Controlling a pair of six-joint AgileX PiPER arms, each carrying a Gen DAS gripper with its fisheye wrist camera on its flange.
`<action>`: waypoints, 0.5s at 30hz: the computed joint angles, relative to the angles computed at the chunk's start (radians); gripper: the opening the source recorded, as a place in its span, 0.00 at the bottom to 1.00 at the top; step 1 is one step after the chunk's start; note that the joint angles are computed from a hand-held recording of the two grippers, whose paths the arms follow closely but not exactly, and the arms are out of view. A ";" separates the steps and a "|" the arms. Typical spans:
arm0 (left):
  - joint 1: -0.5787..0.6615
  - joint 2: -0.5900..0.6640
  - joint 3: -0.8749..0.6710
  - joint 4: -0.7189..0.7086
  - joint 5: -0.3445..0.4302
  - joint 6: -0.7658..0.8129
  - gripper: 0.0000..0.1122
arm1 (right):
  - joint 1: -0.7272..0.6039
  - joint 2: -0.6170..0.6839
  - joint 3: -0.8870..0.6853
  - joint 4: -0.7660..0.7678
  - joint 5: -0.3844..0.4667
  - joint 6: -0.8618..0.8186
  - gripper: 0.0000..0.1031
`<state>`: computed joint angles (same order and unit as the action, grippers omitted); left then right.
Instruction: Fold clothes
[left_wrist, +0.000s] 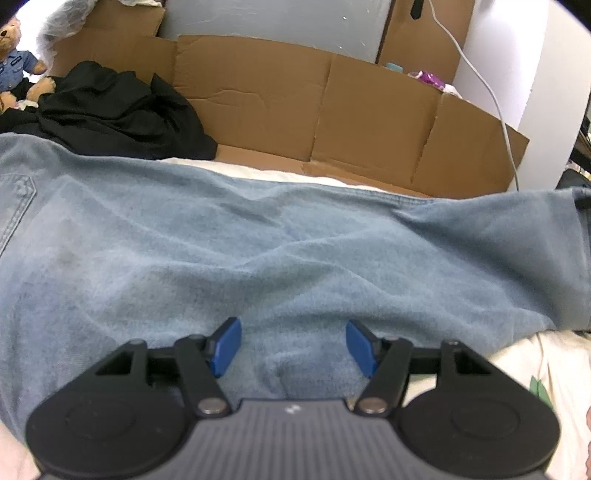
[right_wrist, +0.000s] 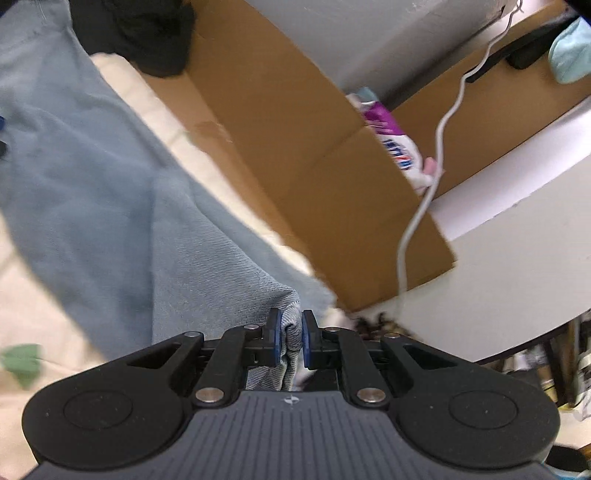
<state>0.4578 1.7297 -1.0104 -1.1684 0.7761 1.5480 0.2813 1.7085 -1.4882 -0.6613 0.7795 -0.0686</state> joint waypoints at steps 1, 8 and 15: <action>0.000 0.001 0.001 -0.006 0.000 0.002 0.59 | -0.009 0.011 -0.017 -0.014 -0.005 -0.015 0.10; 0.005 0.014 0.010 -0.071 -0.001 0.039 0.59 | -0.010 0.014 -0.063 -0.191 -0.037 -0.017 0.10; 0.001 0.012 0.023 -0.105 -0.012 0.065 0.59 | -0.031 0.060 -0.143 -0.164 -0.015 -0.081 0.10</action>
<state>0.4589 1.7421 -0.9879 -1.2732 0.7645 1.6128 0.2499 1.7681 -1.6316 -0.8256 0.7644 -0.1499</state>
